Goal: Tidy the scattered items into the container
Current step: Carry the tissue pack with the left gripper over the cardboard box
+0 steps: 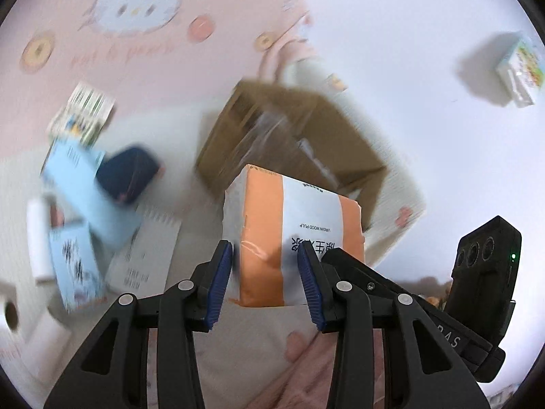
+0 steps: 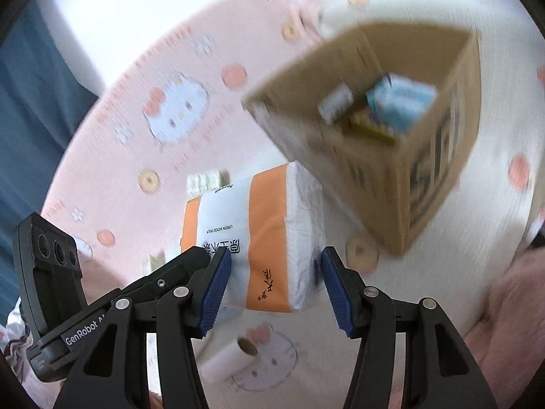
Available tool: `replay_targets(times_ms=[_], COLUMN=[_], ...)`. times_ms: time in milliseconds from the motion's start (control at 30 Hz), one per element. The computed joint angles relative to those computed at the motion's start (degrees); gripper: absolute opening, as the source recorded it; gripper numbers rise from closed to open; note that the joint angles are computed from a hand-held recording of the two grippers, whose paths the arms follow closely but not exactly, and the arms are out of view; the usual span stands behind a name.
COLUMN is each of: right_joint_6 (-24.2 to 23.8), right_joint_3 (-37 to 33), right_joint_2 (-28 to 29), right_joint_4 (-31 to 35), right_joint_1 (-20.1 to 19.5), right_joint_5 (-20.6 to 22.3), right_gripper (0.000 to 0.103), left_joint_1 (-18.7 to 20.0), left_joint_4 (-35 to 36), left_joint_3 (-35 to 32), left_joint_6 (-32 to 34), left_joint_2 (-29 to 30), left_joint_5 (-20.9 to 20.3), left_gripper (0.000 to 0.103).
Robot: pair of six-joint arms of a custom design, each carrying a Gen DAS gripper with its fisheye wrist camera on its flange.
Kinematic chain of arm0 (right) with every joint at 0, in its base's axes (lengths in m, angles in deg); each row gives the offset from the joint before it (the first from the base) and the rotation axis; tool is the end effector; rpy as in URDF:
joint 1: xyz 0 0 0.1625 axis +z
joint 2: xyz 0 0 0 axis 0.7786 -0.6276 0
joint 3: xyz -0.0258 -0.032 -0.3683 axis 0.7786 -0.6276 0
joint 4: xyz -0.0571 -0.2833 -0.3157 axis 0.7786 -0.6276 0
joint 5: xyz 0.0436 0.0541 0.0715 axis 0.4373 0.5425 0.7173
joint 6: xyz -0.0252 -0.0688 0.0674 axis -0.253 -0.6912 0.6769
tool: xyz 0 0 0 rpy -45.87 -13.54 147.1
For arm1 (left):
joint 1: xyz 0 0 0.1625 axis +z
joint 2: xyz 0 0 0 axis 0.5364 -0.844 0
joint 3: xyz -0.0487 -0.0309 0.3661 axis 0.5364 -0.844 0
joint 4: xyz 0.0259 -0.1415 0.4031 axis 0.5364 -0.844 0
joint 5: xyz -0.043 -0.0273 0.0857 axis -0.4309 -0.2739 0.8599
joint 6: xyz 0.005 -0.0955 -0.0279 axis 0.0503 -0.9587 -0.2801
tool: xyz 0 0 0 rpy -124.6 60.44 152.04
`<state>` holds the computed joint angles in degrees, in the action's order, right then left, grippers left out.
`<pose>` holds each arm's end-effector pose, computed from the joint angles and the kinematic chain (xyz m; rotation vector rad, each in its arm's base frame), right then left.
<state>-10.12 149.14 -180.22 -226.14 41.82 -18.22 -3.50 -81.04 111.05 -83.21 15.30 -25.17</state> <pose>0.1498 -0.4698 0.3598 0.4382 -2.8651 0.7966 -0.4023 -0.4342 0.1596 0.3120 2.8595 -0.8604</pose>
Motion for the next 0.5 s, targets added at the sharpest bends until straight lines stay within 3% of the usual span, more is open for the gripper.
replay_targets(times_ms=[233,500], right_joint_6=[1.1,6.0], right_joint_3=[-12.2,-31.7], right_joint_2=[5.4,16.9], right_joint_4=[1.5,9.7], right_joint_1=[0.8,-1.7], right_joint_5=[1.4,-0.1], right_gripper=[0.053,0.053], left_joint_1=[2.9,7.5], left_joint_4=[2.4,16.1], left_joint_3=[-18.1,-47.2], left_joint_6=[12.7,22.0], left_joint_2=[11.3,30.4], left_joint_5=[-2.8,-7.9], left_gripper=[0.044,0.044])
